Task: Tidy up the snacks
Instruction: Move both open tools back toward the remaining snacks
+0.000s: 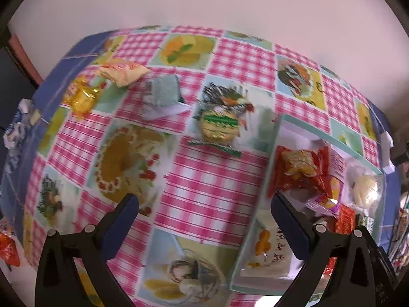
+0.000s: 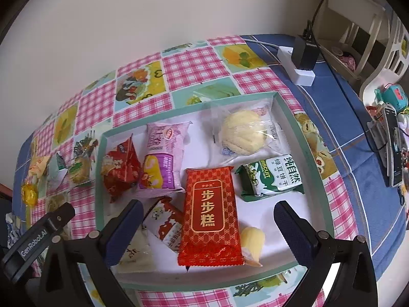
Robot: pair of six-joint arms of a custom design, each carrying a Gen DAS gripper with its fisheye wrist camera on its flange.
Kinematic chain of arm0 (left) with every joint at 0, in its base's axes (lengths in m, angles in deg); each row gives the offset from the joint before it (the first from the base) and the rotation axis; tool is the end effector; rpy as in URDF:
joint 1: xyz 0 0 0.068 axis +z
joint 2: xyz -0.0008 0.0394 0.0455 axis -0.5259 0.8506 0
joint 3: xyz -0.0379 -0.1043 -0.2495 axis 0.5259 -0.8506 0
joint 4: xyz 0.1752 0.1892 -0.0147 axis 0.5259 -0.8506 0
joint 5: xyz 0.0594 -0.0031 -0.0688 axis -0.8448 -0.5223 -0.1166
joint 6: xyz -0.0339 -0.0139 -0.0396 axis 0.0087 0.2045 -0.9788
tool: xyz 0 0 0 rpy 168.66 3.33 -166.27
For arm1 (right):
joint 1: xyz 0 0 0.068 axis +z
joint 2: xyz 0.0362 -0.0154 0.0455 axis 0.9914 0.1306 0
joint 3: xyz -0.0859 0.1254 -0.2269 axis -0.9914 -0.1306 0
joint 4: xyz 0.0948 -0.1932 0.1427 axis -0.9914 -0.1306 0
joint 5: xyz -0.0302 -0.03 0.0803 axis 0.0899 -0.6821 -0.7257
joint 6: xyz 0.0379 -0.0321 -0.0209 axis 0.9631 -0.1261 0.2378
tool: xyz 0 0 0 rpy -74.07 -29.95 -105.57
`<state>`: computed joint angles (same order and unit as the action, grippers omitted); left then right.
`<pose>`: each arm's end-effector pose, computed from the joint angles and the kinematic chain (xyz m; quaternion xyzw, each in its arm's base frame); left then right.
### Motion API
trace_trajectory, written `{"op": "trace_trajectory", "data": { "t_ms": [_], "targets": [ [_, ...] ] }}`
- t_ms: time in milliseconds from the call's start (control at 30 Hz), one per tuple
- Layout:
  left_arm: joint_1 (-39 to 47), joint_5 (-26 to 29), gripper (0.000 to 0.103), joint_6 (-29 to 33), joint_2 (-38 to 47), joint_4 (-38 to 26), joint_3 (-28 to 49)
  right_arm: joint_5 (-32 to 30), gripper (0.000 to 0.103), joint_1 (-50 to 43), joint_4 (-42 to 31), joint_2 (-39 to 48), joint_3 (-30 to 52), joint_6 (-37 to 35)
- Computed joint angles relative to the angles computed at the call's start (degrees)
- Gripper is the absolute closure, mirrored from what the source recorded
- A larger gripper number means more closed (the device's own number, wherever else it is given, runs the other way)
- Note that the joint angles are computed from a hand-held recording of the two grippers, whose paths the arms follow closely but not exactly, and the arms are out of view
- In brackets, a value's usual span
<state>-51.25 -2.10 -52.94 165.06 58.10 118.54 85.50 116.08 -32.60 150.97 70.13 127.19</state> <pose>0.2234 -0.0714 0.0832 -0.1460 0.9713 0.0187 0.1870 0.2043 0.1241 0.0974 0.1453 0.9649 0.0104 0.2184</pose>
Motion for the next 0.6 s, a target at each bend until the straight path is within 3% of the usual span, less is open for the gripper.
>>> {"op": "trace_trajectory", "data": {
  "t_ms": [133,267,467,600],
  "targets": [
    [1.48,-0.13,0.000,-0.66,-3.21,-1.15,-0.81,0.74,0.000,1.85,-0.45,-0.58,0.93,0.10],
    [5.05,3.62,0.000,-0.06,-4.78,-1.79,-1.26,0.69,0.000,4.01,-0.76,-0.82,2.18,1.48],
    [8.06,-1.27,0.000,4.22,-1.85,-5.95,0.95,0.59,0.000,8.15,-0.85,2.44,5.46,2.82],
    [14.18,-0.83,0.000,8.81,-1.71,-5.49,0.27,-0.40,0.000,10.47,-0.71,5.69,8.10,2.01]
  ]
}}
